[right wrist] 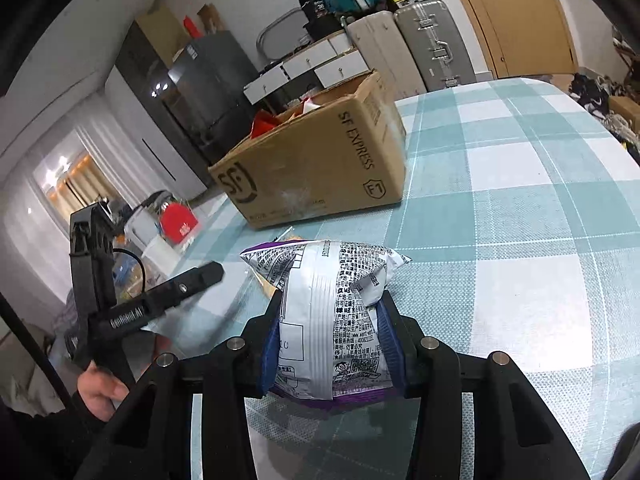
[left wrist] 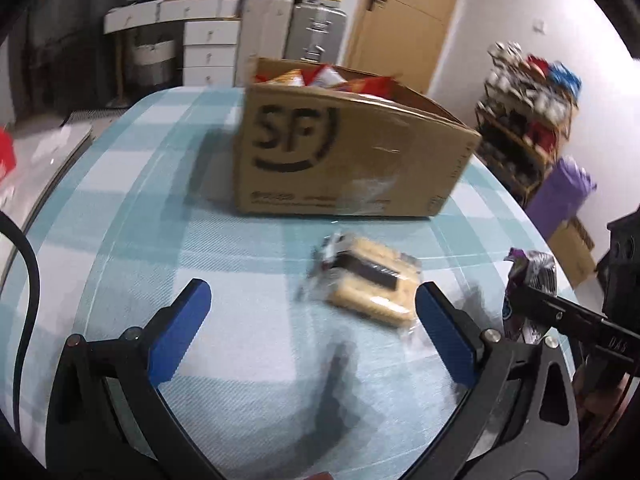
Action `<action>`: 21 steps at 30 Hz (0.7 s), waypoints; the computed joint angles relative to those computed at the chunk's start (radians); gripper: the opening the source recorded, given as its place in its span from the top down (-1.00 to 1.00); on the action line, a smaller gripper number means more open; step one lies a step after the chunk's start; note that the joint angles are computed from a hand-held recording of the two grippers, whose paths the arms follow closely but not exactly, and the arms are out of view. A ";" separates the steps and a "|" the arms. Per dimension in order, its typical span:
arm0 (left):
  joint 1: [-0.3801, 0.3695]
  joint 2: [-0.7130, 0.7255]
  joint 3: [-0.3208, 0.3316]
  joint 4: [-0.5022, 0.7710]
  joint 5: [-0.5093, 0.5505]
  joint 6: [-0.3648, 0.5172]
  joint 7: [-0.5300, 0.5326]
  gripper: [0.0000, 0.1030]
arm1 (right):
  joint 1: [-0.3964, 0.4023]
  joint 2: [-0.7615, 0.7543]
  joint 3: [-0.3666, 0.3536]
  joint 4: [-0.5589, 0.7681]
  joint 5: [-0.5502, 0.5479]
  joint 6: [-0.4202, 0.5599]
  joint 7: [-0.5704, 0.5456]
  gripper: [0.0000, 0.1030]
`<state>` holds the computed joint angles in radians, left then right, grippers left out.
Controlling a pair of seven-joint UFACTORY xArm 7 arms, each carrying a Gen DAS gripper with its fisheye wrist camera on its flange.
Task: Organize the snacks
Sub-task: 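Grasp the clear cracker packet with the left gripper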
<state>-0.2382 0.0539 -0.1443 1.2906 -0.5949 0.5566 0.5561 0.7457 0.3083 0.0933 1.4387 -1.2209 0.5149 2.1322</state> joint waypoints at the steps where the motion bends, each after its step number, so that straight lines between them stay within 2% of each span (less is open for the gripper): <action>1: -0.006 0.012 -0.004 0.021 0.019 0.016 -0.009 -0.97 | 0.001 -0.006 -0.009 -0.014 -0.027 -0.017 0.044 0.14; 4: -0.021 0.053 -0.018 0.083 0.081 0.054 -0.020 -0.97 | -0.011 -0.016 -0.014 -0.037 -0.079 -0.050 0.139 0.14; 9: -0.045 0.151 -0.030 0.213 0.225 0.149 -0.060 -0.97 | -0.013 -0.028 0.000 -0.043 -0.149 -0.033 0.193 0.14; 12: -0.044 0.189 -0.035 0.256 0.250 0.178 -0.080 -0.97 | -0.018 -0.043 0.012 -0.062 -0.204 -0.018 0.264 0.14; 15: -0.043 0.232 -0.040 0.313 0.271 0.240 -0.090 -0.97 | -0.032 -0.046 0.029 -0.064 -0.238 -0.017 0.290 0.14; 17: -0.046 0.259 -0.042 0.352 0.292 0.284 -0.089 -0.89 | -0.040 -0.042 0.037 -0.058 -0.245 -0.025 0.287 0.14; 21: -0.060 0.266 -0.051 0.360 0.323 0.277 -0.059 -0.64 | -0.047 -0.042 0.041 -0.059 -0.267 -0.032 0.305 0.14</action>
